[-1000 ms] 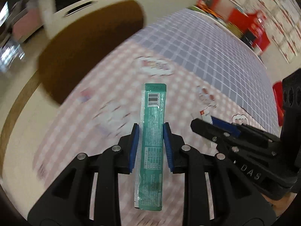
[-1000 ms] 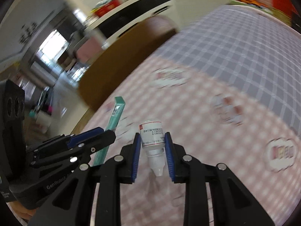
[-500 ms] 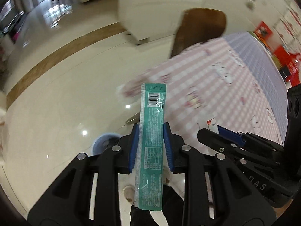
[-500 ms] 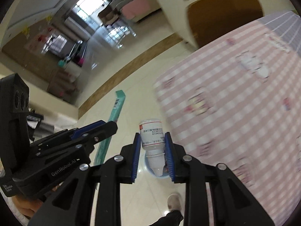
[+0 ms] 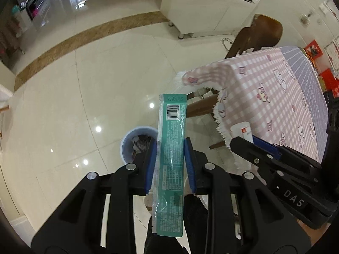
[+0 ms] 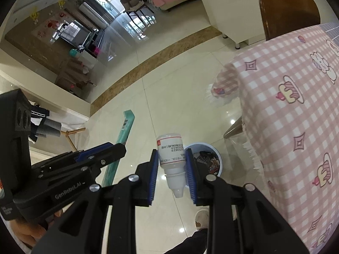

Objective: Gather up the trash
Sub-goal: 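Open the left tool over the bucket while the right tool drops the white bottle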

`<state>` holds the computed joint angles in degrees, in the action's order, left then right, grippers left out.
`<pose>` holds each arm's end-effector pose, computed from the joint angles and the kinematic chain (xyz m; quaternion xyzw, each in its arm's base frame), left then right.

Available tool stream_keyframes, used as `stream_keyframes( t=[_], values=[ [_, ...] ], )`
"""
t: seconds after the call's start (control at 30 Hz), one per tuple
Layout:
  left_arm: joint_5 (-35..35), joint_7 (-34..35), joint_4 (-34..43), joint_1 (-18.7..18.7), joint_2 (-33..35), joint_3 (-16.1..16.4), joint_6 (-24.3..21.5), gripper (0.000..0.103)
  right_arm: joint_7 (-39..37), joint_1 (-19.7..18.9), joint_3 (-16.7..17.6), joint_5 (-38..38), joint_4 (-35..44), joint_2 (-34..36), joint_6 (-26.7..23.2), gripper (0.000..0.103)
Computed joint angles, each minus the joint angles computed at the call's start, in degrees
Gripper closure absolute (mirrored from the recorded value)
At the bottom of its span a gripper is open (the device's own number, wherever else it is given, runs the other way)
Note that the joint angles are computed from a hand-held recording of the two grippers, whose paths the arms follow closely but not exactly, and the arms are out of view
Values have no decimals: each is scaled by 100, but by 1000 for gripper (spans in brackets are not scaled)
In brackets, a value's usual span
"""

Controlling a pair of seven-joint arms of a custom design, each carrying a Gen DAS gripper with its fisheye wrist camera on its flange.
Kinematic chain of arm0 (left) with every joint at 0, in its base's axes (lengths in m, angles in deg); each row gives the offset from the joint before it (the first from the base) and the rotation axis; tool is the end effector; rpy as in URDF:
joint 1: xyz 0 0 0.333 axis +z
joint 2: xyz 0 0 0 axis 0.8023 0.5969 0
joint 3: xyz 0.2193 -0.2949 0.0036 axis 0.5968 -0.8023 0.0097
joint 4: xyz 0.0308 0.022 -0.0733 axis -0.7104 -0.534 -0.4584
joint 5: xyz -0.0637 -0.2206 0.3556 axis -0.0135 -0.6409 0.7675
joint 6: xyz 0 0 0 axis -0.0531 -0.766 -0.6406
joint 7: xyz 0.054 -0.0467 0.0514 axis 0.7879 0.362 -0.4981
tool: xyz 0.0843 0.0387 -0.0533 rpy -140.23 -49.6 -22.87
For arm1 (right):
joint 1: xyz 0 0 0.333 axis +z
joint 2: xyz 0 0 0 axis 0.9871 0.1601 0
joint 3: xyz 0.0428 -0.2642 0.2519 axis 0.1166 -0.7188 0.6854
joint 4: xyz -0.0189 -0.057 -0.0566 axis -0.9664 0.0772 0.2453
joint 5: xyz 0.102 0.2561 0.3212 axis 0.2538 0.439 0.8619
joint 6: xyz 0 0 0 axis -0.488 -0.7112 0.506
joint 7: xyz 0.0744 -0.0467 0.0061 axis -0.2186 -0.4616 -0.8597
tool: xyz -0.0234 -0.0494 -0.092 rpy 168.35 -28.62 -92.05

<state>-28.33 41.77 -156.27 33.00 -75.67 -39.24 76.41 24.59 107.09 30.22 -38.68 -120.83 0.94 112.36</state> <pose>0.6021 -0.3560 0.5257 -0.8486 0.5011 -0.1548 0.0691 0.7236 0.4747 0.4943 -0.8358 0.4763 0.1116 0.2490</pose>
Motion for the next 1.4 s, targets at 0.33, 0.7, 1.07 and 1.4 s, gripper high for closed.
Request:
stream_keyframes(
  t=[0.33,0.7,1.07,1.4],
  values=[
    [-312,22,-329,188,-116,24,356,76,208,168,-68,-182,441,256,-220,78],
    [-490,-194,-497,267,-209,34,150,43,243,245,-85,-231,1048,630,-591,78],
    [-381,-391,-643,287,-443,0,-9,40,118,314,-60,-200,1023,605,-602,78],
    [-281,-719,-1024,344,-870,-54,-120,37,22,370,-27,-174,631,349,-408,78]
  ],
)
